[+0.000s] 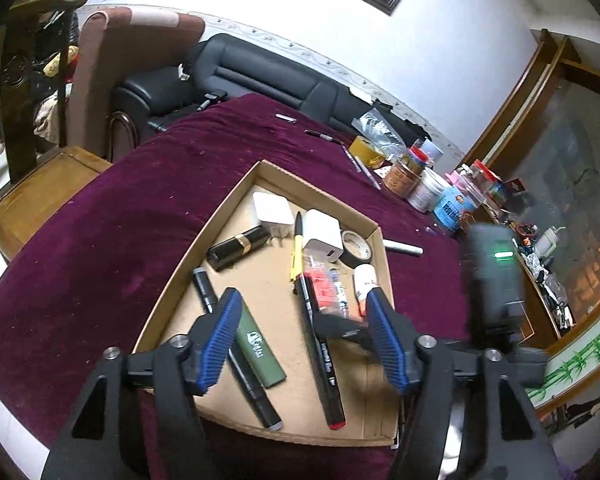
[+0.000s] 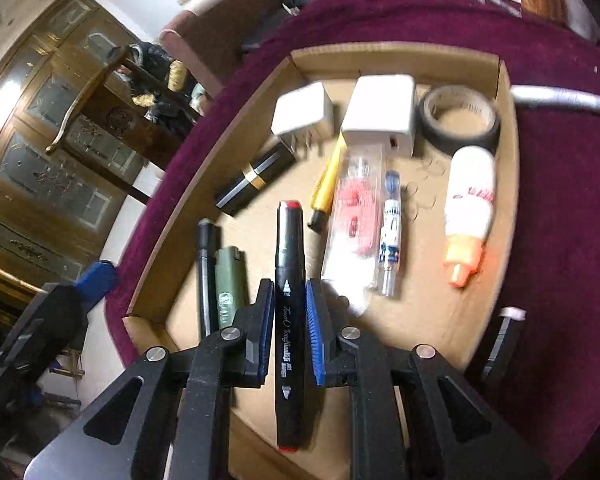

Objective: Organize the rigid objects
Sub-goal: 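Carry both black markers into the box with both tools and open them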

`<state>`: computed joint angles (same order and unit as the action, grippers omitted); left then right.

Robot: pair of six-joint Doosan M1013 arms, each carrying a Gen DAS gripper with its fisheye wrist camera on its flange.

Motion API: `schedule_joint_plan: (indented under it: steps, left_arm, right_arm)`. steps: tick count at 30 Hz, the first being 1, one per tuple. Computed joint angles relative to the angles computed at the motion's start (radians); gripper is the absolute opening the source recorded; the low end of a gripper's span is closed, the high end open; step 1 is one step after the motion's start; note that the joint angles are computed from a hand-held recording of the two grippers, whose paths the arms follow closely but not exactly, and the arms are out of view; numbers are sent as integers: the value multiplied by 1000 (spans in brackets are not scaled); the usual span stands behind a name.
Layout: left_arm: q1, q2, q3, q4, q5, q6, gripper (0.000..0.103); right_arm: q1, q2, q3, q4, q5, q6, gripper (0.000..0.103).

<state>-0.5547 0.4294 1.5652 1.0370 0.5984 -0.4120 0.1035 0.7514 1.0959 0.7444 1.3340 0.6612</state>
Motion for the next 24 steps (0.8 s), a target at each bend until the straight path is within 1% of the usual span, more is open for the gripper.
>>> schedule_joint_plan:
  steps: [1,2,4,6,7,8,9,10,13,15,16,18,20,21,22,23,24]
  left_arm:
    - [-1,-2,2,-2,-1,2,62]
    - [-2,-5,5,4,2,0,64]
    - [-7,-3,1,15,28,-1,67]
    - [-13,5,-11,16,59,7,67]
    - [-14,8,-16,14,63,13,67]
    - [-14,13,-22,10,64,20,67]
    - [-14,18,-30,0,66,32,67]
    - [-15,24,-40,-16,69,55,67]
    - [-19,31,-56,-55,71,111,67]
    - [-26,31,-60,-58,91,121,67]
    - [-29,32,-64,-58,108,125,67]
    - [-32,33,-67,-59,123,123,67]
    - [-31,33,-70,-64,120,119,67]
    - [-32,34,-71,-64,118,119,67]
    - [-33,34,-71,-58,118,116,67]
    - [-35,34,-71,-54,119,114,67]
    - [-36,33,-70,-47,124,110,67]
  right_arm:
    - [-17,-7,3,40,9,-31,16]
    - [-32,-17,12,63,0,-55,17]
    - [-65,-48,49,83,-82,-103,25]
    - [-86,-77,88,50,-192,-140,25]
    - [-90,-85,104,33,-227,-140,25]
    - [-96,-87,114,19,-242,-133,25]
    - [-100,-82,114,-4,-232,-119,25]
    - [-100,-78,115,-23,-227,-111,25]
    - [-85,-78,139,-65,-264,-121,25]
    - [-81,-75,149,-68,-251,-134,25]
    - [-80,-80,160,-70,-261,-144,26]
    - [-70,-103,196,-85,-344,-190,26]
    - [-59,-121,233,-91,-414,-238,27]
    - [-55,-136,262,-89,-460,-273,22]
    - [-58,-137,267,-79,-466,-291,16]
    - [-66,-131,256,-65,-439,-287,15]
    - [-79,-116,231,-48,-384,-260,13]
